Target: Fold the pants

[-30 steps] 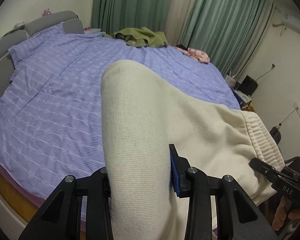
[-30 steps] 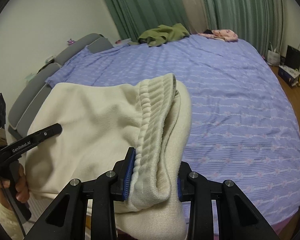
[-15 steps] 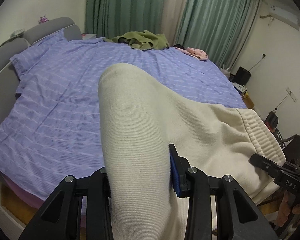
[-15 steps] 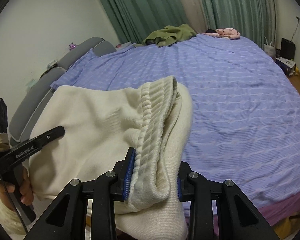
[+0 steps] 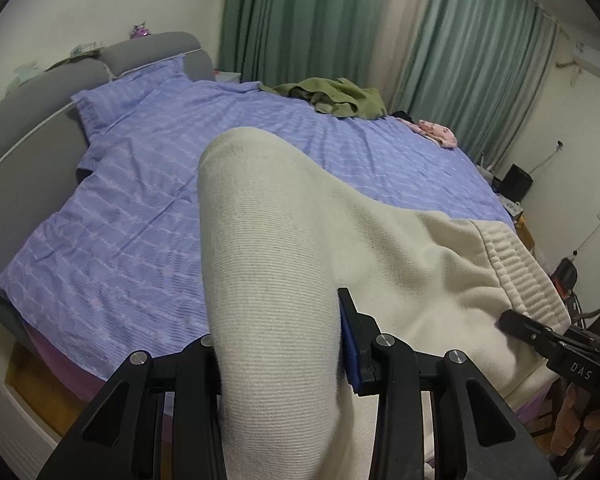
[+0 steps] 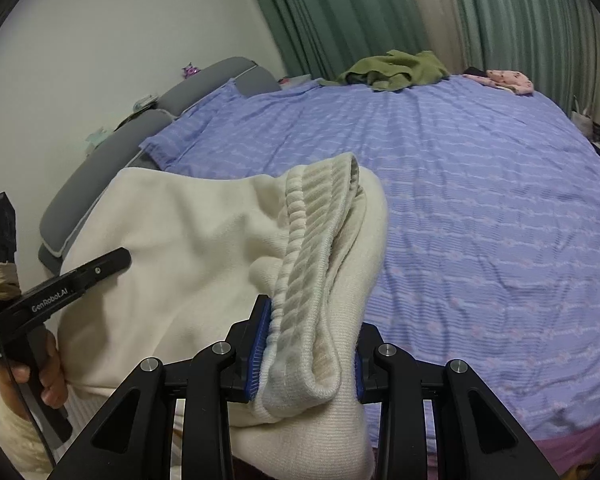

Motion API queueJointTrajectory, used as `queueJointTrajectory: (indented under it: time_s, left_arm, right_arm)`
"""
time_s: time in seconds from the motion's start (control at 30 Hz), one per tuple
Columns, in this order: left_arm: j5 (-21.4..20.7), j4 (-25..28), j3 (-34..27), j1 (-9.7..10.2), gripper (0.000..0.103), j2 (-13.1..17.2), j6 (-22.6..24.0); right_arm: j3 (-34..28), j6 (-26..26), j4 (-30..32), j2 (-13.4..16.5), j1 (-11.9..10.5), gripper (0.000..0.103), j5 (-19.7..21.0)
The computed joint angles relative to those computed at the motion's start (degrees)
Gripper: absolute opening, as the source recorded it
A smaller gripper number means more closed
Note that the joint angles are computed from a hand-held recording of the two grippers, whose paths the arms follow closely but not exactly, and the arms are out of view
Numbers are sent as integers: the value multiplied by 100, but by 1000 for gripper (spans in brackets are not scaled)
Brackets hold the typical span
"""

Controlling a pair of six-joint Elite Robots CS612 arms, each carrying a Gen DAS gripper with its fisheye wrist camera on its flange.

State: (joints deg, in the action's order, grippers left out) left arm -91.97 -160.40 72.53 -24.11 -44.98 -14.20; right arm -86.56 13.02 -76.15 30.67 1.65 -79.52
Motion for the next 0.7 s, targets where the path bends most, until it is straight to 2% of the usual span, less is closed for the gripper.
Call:
queueJointTrajectory:
  time_s: [0.13, 0.23, 0.47, 0.63, 0.7]
  left_arm:
    - [-260, 59, -241, 215, 36, 183, 63]
    - [-554, 252, -615, 436, 36, 430, 346]
    - [-1168, 1470, -1890, 954, 36, 1124, 1157]
    - [-1412, 2293, -2883, 1199, 36, 1653, 1578]
    - [-1527, 2677, -3461, 1286, 36, 1961, 1725]
  right_arm:
    - [341, -3, -187, -136, 155, 34, -136]
    - [678, 155, -379, -247, 313, 34, -331]
    - [1874, 845, -691, -706, 714, 34, -787]
    - [2833, 1201, -1055, -1069, 939, 34, -929]
    - [3168, 1306, -1242, -1193, 988, 34, -964]
